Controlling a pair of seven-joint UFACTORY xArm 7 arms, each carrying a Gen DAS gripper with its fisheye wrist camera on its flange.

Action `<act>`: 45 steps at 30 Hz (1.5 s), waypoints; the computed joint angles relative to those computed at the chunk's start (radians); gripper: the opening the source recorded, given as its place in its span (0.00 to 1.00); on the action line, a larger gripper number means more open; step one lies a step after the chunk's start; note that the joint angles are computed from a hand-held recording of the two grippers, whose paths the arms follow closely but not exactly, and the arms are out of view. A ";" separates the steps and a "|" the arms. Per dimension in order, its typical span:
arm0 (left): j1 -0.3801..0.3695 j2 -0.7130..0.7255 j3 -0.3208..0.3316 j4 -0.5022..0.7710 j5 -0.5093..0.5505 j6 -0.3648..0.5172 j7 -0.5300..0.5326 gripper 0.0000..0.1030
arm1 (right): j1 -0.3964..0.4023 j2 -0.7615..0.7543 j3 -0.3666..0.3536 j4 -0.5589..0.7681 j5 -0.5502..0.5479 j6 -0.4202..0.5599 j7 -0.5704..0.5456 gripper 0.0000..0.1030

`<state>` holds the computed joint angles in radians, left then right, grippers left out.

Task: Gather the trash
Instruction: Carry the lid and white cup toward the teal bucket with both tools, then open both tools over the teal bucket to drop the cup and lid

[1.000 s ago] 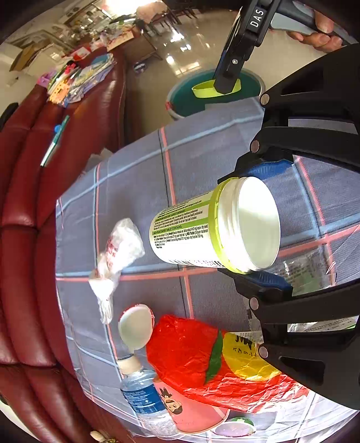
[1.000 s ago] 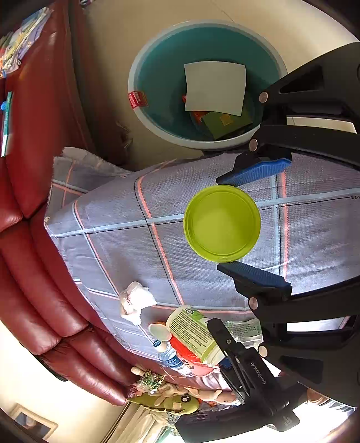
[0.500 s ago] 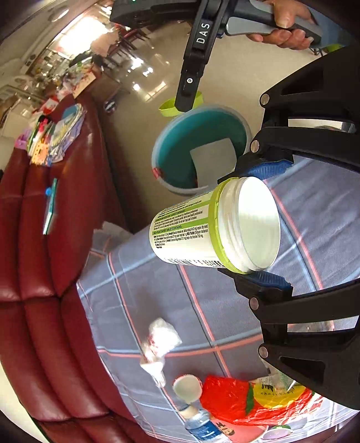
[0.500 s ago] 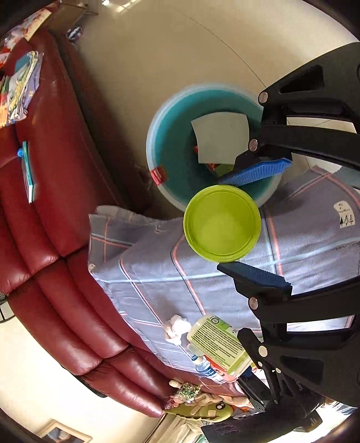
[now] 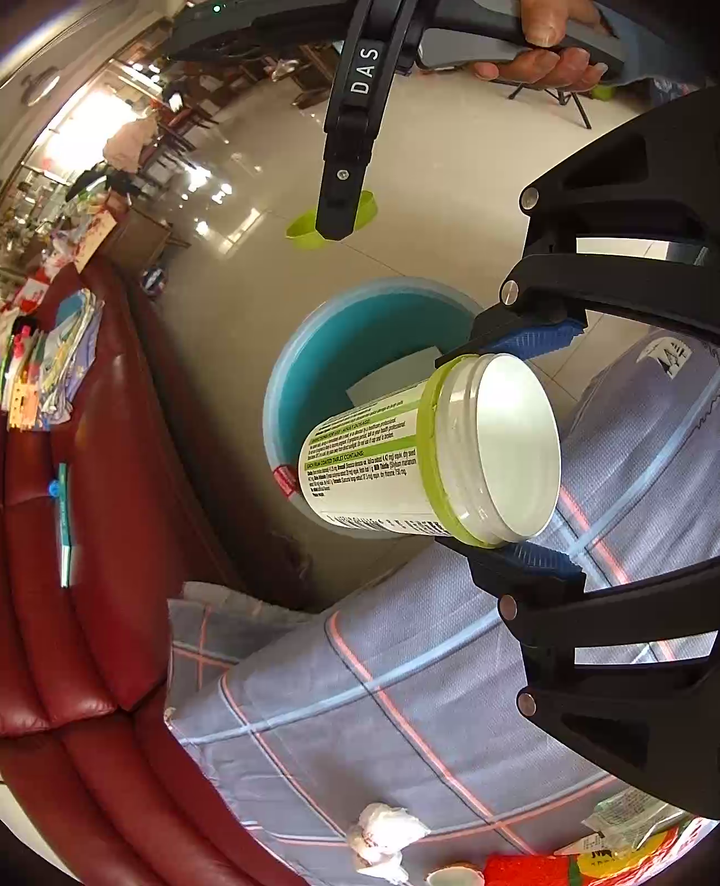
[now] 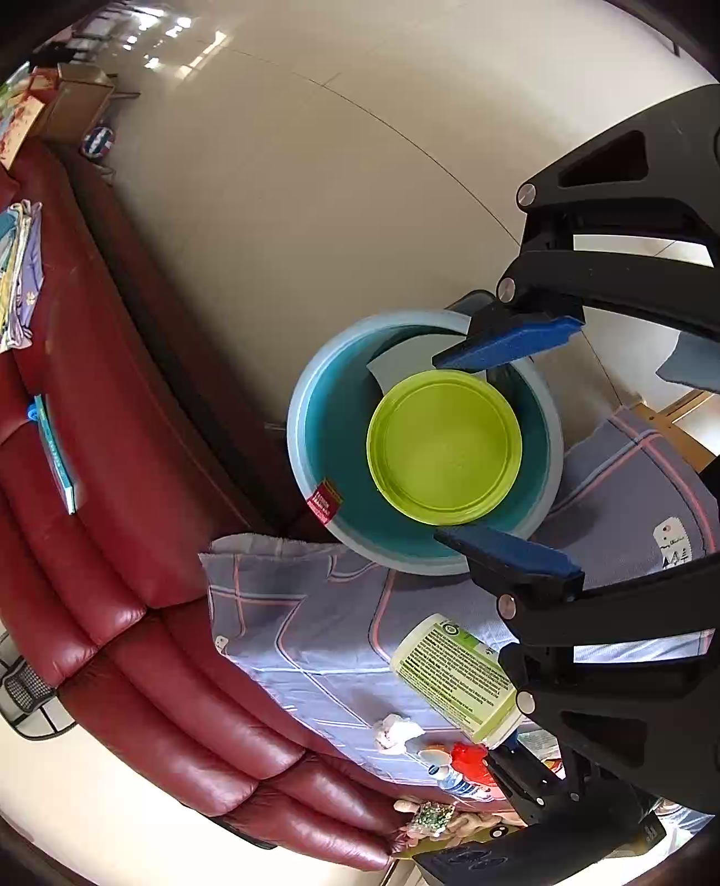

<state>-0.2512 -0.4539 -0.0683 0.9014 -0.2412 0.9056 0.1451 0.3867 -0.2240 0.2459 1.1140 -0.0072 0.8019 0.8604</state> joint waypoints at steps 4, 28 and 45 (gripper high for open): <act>-0.012 0.053 -0.011 0.023 -0.003 -0.006 0.002 0.55 | -0.007 -0.012 -0.012 -0.024 0.014 0.003 -0.009 0.52; 0.003 0.165 -0.031 0.051 0.063 -0.026 -0.064 0.91 | -0.005 0.073 -0.022 -0.003 0.050 0.013 -0.049 0.52; 0.044 0.100 0.005 0.018 0.050 -0.003 -0.070 0.96 | 0.015 0.190 -0.031 0.102 0.033 0.029 -0.049 0.77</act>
<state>-0.2072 -0.3543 -0.0630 0.9190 -0.1908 0.9022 0.0751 0.4022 -0.0338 0.2147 1.2156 0.0258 0.8309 0.8115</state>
